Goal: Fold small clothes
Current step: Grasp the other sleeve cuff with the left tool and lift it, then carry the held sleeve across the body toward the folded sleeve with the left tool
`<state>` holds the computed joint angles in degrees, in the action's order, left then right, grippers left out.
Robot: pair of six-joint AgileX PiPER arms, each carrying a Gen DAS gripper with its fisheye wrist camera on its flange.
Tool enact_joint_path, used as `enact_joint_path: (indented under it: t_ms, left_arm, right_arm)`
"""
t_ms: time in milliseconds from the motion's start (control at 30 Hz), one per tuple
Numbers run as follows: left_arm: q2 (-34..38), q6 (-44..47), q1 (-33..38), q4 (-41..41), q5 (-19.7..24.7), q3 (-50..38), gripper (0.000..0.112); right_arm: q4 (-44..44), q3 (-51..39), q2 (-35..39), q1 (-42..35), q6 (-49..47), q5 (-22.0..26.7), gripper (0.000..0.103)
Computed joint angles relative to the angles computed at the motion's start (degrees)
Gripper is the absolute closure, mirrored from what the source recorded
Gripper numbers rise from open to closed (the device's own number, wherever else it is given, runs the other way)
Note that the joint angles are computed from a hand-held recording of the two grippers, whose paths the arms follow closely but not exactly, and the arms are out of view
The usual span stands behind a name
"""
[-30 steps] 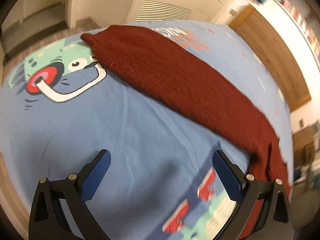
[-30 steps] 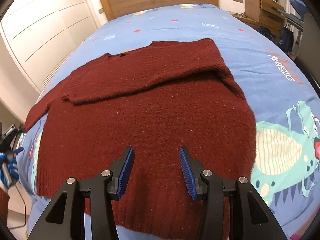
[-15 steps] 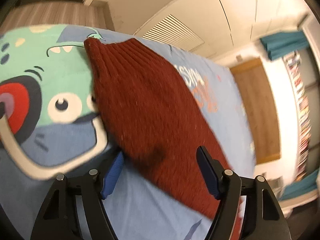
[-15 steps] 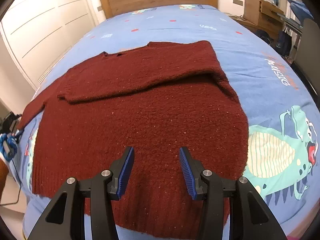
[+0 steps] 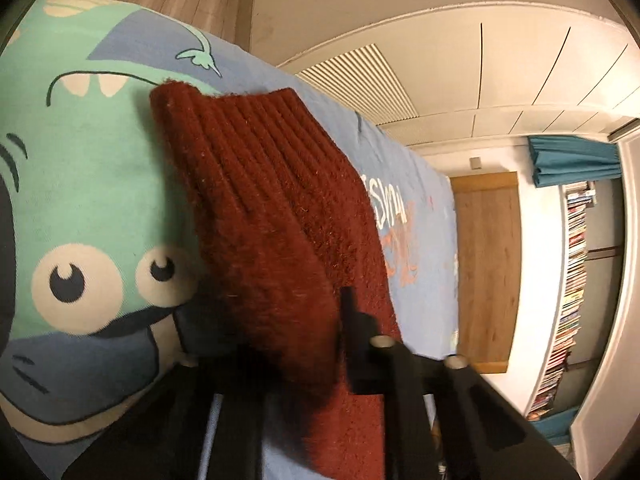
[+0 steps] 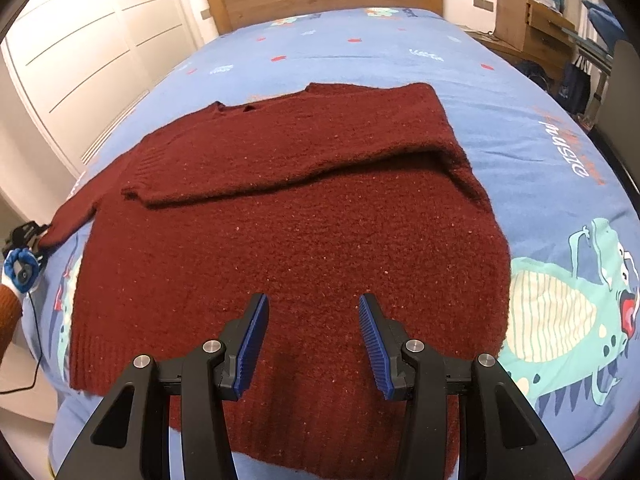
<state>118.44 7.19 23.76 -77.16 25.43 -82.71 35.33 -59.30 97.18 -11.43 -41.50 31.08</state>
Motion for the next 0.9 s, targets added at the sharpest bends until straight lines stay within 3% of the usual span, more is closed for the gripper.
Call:
enact_joint_path:
  t_ms: [167,267,633,900]
  left_arm:
    - [-1.14,-6.65,-1.82,7.74,-1.03,-2.11,0.107]
    - [-2.55,-4.86,-2.95,6.63,-0.79,-2.83,0.107]
    - [-0.70,-11.92,-11.89,10.29,0.35,-14.56,0.107]
    - [11.59,-30.08,-20.04,25.36,8.08,-43.01,0.107]
  right_arm:
    - [2.15,0.62,-0.57,-0.60,-1.99,0.17,0.054]
    - [4.35,0.99,-0.34,-1.58,-3.89,0.77,0.054]
    - [13.07,2.39,-0.99,-8.37,-12.84,4.43,0.054]
    - [18.33,4.50,-2.18,-14.18,-18.83,8.17,0.054]
